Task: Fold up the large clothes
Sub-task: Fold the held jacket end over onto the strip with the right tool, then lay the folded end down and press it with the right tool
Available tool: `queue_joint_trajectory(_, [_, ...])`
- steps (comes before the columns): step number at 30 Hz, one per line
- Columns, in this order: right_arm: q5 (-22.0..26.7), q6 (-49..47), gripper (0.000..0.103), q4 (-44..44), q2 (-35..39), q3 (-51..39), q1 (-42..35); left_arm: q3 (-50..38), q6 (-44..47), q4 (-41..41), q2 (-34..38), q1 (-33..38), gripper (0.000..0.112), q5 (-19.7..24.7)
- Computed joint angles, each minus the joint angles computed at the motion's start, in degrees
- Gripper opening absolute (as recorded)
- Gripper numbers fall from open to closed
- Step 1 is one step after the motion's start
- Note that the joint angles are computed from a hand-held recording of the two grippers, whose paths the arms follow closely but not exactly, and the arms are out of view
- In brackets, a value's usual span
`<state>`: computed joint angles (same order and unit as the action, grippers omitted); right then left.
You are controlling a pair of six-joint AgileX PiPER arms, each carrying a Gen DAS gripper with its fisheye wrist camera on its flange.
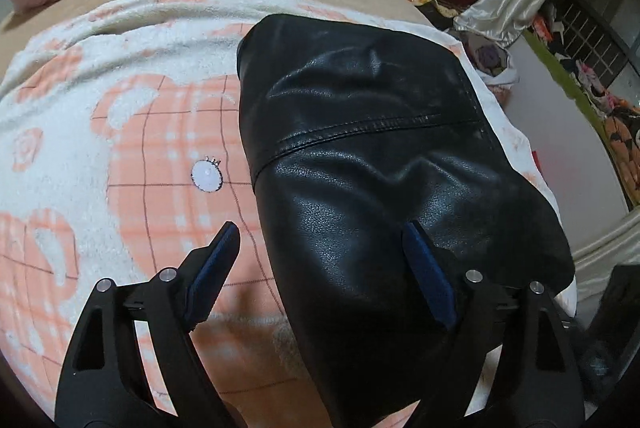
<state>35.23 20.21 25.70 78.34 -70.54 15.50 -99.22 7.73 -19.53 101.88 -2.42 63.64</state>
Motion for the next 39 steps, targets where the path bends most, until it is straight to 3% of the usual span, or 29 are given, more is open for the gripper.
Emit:
queue_joint_trajectory(4, [4.2,2.7,0.096,-8.9,4.1,-9.7,-0.1,-0.2,1.3,-1.2,-0.2,0.3,0.076,0.7])
queue_joint_trajectory(7, [13.1,-2.4,0.092,-6.0,12.5,-20.6,-3.2,0.9,1.9,-1.7,-0.8,0.7,0.076,0.4])
queue_joint_trajectory(8, [14.4,-4.5,0.043,-5.1,14.4,-22.3,-3.6,1.4,2.4,-2.1,-0.9,1.2,0.076,0.4])
queue_joint_trajectory(9, [16.0,-7.8,0.026,-4.2,17.1,-25.2,-4.0,1.0,2.9,-3.1,-0.7,1.8,0.076,0.9])
queue_joint_trajectory(11, [15.2,-12.1,0.023,-0.2,17.8,-25.9,-5.1,0.3,3.2,-4.7,-0.8,2.9,0.076,2.0])
queue_joint_trajectory(13, [13.5,-18.9,0.023,8.0,15.4,-24.7,-7.7,0.6,4.5,-7.0,-1.9,4.2,0.077,2.4])
queue_joint_trajectory(17, [14.5,-22.0,0.023,9.9,13.7,-23.7,-11.1,0.1,4.5,-10.3,-1.0,5.3,0.078,4.4])
queue_joint_trajectory(20, [14.6,-23.4,0.023,13.4,13.3,-16.0,-13.6,0.9,4.3,-9.5,-0.4,3.5,0.088,4.4])
queue_joint_trajectory(23, [12.5,-25.4,0.023,16.4,11.3,-9.6,-15.4,2.5,4.6,-8.9,0.0,1.6,0.088,4.1])
queue_joint_trajectory(29, [13.7,-22.2,0.026,12.2,10.6,-8.6,-15.4,5.3,3.6,-7.6,-0.4,-1.2,0.093,1.0])
queue_joint_trajectory(36, [12.9,-21.5,0.044,9.7,9.4,-7.0,-14.9,5.5,2.8,-6.1,-0.7,-3.0,0.093,0.2])
queue_joint_trajectory(38, [12.3,-17.9,0.066,4.3,8.9,-7.5,-13.2,5.7,3.1,-5.8,-0.8,-3.1,0.093,0.0])
queue_joint_trajectory(39, [12.2,-17.2,0.07,3.3,9.2,-7.8,-12.9,5.6,3.1,-5.8,-0.8,-3.2,0.093,0.1])
